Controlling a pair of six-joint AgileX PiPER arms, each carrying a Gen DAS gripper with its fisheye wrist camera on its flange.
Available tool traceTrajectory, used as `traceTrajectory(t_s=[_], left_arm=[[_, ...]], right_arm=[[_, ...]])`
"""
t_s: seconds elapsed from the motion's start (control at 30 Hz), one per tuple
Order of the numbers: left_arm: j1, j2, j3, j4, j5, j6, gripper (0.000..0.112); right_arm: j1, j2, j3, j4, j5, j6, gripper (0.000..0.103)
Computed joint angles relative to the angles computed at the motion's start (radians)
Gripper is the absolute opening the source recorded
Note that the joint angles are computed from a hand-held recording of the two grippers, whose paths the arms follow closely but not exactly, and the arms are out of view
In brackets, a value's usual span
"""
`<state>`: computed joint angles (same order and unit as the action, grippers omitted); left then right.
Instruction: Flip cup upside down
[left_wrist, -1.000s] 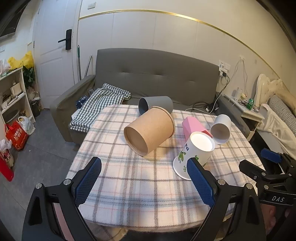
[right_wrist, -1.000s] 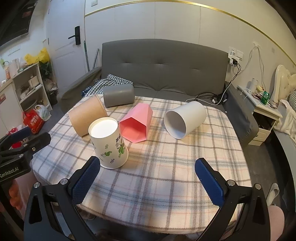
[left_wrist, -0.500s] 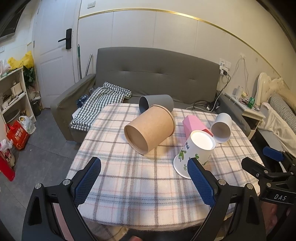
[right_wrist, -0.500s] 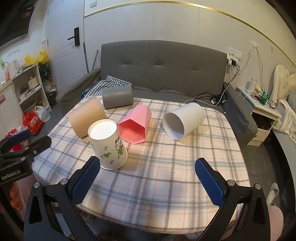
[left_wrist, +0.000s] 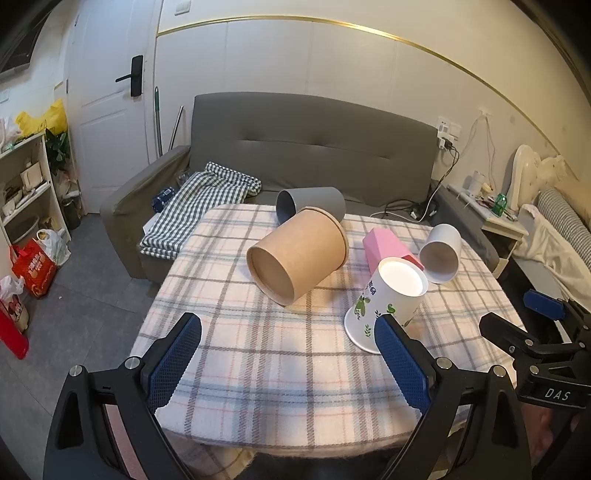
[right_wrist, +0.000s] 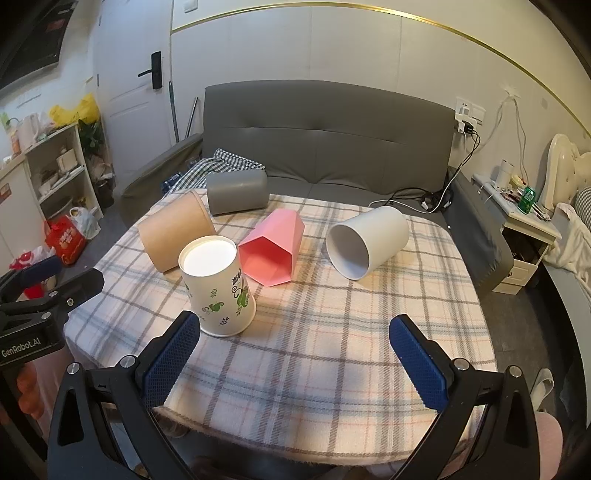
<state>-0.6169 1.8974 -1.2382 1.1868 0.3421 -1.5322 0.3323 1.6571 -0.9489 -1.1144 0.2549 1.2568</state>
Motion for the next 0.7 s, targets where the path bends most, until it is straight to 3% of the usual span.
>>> traceTrajectory(t_s=[0.7], left_arm=[[-0.001, -0.001, -0.002, -0.012, 0.005, 0.009, 0.098]], right_arm=[[0.003, 0.001, 0.002, 0.0, 0.002, 0.001, 0.103]])
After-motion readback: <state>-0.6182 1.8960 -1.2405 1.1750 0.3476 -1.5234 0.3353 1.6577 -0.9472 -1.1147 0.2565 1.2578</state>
